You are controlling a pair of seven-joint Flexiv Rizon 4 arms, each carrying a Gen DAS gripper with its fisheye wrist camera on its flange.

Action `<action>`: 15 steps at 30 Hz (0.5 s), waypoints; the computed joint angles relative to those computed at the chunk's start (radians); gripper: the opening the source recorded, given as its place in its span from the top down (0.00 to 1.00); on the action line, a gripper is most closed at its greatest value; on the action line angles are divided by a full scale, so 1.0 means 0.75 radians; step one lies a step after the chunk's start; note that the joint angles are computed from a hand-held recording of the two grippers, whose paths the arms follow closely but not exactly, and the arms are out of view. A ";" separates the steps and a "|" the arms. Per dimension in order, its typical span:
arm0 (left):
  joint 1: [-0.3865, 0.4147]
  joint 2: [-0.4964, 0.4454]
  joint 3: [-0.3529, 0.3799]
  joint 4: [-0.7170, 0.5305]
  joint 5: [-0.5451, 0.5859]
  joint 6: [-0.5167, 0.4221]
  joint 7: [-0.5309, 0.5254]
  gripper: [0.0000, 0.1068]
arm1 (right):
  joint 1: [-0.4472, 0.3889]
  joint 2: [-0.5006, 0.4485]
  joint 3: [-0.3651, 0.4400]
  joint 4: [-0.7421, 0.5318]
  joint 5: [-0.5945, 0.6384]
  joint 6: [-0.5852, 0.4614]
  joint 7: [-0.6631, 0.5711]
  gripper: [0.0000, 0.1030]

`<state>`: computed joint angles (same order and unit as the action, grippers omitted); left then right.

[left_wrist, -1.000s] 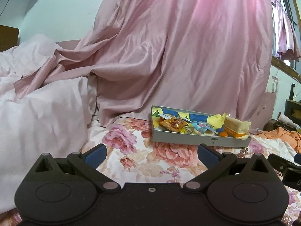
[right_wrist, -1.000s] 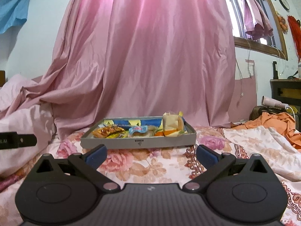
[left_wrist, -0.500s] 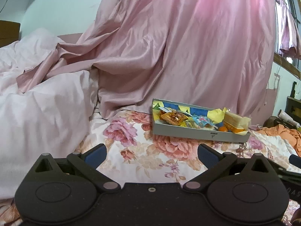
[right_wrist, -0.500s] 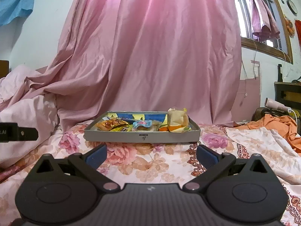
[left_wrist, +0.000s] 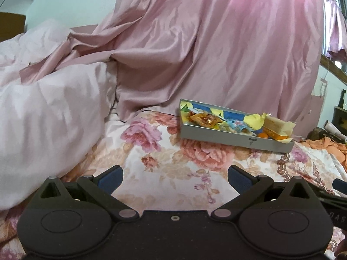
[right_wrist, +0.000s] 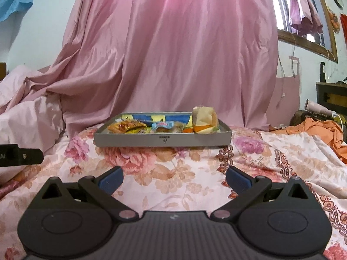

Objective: Organize snacks

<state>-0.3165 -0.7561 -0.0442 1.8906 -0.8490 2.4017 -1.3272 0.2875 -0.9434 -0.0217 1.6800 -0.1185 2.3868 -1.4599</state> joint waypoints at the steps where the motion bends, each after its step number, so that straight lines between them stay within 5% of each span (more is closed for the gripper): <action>1: 0.005 -0.004 0.000 0.001 0.009 0.005 -0.008 0.04 | 0.004 -0.003 -0.003 -0.002 0.003 0.000 -0.006 0.00; 15: 0.048 -0.055 -0.013 -0.005 0.101 0.051 -0.090 0.04 | -0.019 -0.061 0.023 -0.038 -0.052 0.036 0.017 0.00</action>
